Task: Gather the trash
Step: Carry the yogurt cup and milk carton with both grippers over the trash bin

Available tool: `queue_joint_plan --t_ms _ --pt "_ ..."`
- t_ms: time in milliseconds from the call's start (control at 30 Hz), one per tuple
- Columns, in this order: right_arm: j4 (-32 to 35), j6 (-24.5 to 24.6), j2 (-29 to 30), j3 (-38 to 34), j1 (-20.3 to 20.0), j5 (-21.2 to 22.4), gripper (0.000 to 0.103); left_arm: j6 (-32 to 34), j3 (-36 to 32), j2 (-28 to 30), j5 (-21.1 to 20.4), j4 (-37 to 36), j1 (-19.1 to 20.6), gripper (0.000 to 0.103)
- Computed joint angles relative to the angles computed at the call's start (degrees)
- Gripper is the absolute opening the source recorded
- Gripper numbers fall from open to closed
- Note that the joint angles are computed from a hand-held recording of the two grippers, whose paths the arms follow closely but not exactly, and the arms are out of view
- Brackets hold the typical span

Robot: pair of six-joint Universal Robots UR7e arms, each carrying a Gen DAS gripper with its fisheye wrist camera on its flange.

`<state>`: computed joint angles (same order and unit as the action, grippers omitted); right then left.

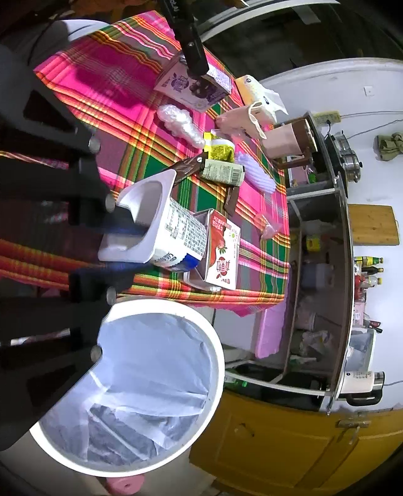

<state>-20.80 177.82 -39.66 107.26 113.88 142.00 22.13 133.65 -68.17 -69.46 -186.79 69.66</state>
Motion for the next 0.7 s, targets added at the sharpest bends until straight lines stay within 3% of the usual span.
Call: queue_joint_plan --t_ms 367,700 --pt "-3.2 -0.1 -2.7 2.7 3.0 0.0 0.009 0.9 1.2 -0.8 -1.9 0.1 -1.9 0.036" --pt "-5.6 2.5 -5.6 6.6 4.7 3.7 0.009 0.7 2.8 -0.1 -4.4 0.6 -5.6 0.036"
